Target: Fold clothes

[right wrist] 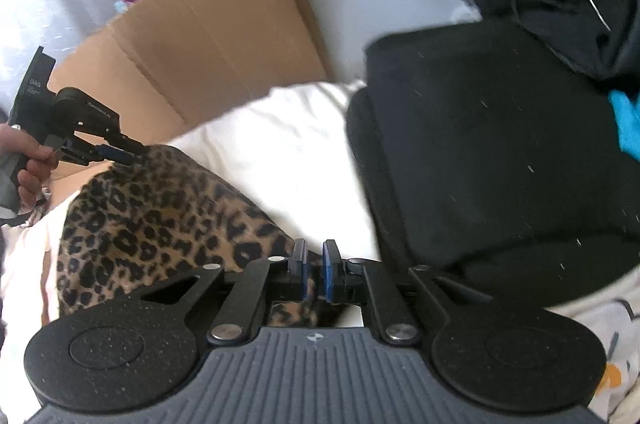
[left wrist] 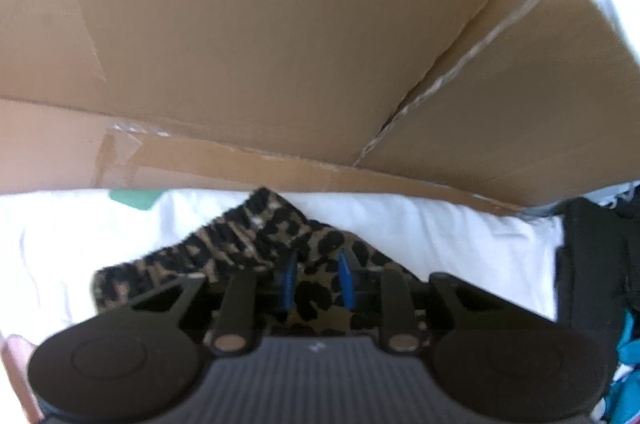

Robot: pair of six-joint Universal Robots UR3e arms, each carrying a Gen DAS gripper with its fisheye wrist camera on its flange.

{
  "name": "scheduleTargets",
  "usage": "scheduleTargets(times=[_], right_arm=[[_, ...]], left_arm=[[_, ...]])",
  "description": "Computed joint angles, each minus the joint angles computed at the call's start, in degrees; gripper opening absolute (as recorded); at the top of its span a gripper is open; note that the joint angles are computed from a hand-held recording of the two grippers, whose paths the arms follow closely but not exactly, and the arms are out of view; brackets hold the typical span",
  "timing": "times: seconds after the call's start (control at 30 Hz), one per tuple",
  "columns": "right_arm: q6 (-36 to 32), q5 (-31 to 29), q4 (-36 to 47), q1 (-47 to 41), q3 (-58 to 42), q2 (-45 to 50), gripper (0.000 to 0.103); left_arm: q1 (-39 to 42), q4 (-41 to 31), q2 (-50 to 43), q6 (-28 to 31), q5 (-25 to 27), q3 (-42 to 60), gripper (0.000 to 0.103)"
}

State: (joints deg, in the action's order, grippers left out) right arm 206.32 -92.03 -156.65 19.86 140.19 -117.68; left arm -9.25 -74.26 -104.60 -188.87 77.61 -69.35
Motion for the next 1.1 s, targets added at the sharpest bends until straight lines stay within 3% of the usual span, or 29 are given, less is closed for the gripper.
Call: scheduleTargets(times=[0.03,0.07,0.17,0.33,0.57,0.8,0.97,1.1], right_arm=[[0.35,-0.36,-1.74,1.11,-0.49,2.06,0.027],[0.51,-0.41,-3.23,1.99,-1.06,4.06,0.030],[0.21,0.12,-7.38,4.33,-3.17,9.91,0.030],[-1.64,0.67,-13.17,7.96,-7.80,19.05,0.030],[-8.12,8.14,-12.40,6.98,-14.79,27.47,0.031],[-11.53,3.77,-10.96,8.56,-23.76,38.06,0.031],[-11.01,-3.90,-10.14,10.65,-27.21,42.34,0.032],[-8.77,-7.03,-7.55,12.31,-28.48,42.75,0.030]], left_arm=[[0.86,-1.07,1.36,1.26,-0.60,-0.22,0.024],[2.04,-2.43,3.30,2.84,-1.22,-0.93,0.023],[6.45,-5.72,9.62,9.33,-3.01,-5.36,0.023],[10.53,-10.04,16.05,15.37,-4.53,-10.70,0.023],[12.13,-5.72,15.44,20.35,-6.68,-18.76,0.023],[14.25,5.18,16.73,21.37,-10.52,-29.03,0.023],[18.60,0.00,22.61,24.53,-13.08,-30.59,0.016],[23.40,-9.09,28.60,31.37,-15.18,-30.33,0.015]])
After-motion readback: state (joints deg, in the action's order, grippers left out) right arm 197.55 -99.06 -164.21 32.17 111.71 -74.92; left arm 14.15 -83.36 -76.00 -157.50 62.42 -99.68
